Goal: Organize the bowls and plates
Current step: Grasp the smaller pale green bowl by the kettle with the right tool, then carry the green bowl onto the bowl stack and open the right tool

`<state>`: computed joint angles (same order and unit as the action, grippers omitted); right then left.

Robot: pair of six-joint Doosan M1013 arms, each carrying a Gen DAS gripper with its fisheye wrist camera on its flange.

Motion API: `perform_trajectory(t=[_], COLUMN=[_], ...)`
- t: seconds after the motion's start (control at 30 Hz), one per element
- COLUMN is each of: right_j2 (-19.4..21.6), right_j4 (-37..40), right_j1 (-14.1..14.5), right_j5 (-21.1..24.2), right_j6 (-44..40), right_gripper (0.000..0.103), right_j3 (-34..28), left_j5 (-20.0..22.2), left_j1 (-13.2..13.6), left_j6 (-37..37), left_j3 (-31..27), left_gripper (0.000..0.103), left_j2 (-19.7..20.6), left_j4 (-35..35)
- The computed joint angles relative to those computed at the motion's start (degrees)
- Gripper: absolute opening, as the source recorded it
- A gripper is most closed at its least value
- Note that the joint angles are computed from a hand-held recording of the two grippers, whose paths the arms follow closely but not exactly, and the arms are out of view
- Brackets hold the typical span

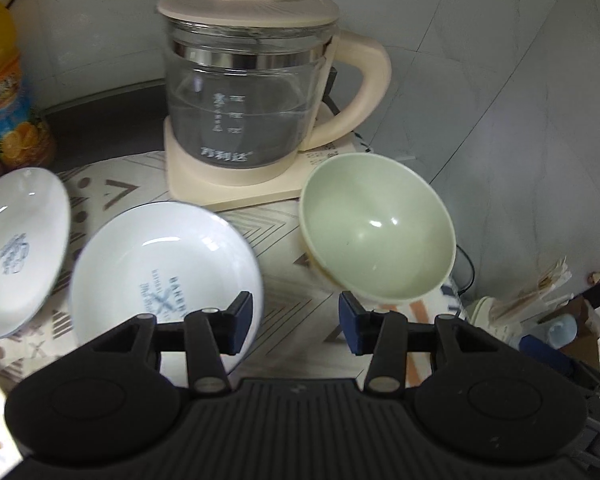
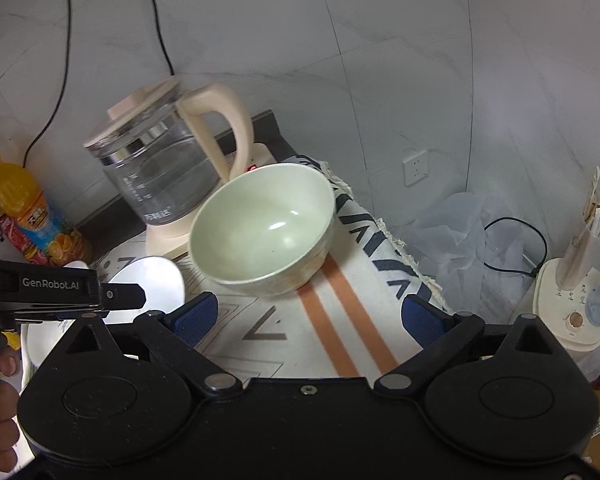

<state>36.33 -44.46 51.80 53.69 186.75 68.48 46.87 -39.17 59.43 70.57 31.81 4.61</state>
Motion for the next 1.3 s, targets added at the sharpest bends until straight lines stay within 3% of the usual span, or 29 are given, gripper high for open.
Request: perform_trajectory(t=[0.07,0.13,0.2,0.27,0.47,0.7,0.73,0.83,0.9,1.0,1.13,1.3], right_j2=[0.0,0.1,0.3,0.5,1.1,2.1,2.3,2.7,2.7,2.7,3.6,3.2], right_j4=[0.4,0.5,0.7,1.5,2.1,5.0,5.4,7.4,10.9,11.4,11.7,10.2], right_j1=[-0.6,-1.2,-1.8,-2.4,-4.0,-5.6,-5.7,-6.2,-6.9,-7.2,-6.7,-6.4], right_j5=[-0.9,-1.9,-2.7,-3.4,-6.2,-7.6,-7.1,-7.8,-9.9,-12.1,-9.3,-9.1], right_j6=[0.3,0.4,0.3,-0.3,-0.6,0.4,0.5,0.6,-0.5,1.0,-1.1,0.0], right_gripper=[0.097,0.095,0.094,0.094,0.1,0.099,0.097,0.065,0.035,0.02,0.02,0.02], right_j3=[0.2,0.4,0.4,0.1,0.0,0.0,-0.4,-0.6,-0.3,0.2,-2.0,-1.8], left_j5=[0.2,1.0,0.7,0.6,3.9,5.5,5.9,5.9,4.7,6.9,6.0,5.0], left_j1=[0.1,0.2,0.2,0.0,-0.2,0.3,0.2,0.3,0.7,0.5,0.5,0.1], left_j6=[-0.6,-1.5,-2.6,-4.3,-9.4,-8.4,-8.4,-7.8,-7.4,-8.7,-9.0,-8.7], left_j3=[-1.3,-2.7,-3.6,-4.3,-7.8,-10.1,-10.4,-10.6,-10.2,-11.1,-10.2,-8.9], left_gripper=[0.045,0.053,0.073,0.083,0.087,0.088,0.087,0.077,0.05,0.025,0.022,0.022], left_j2=[1.1,2.2,3.1,3.8,6.5,8.4,8.7,9.1,9.1,9.6,8.8,7.2], left_j4=[-1.0,-1.9,-1.9,-0.5,2.5,-1.1,-0.9,-2.5,-5.7,-4.3,-4.3,-2.7])
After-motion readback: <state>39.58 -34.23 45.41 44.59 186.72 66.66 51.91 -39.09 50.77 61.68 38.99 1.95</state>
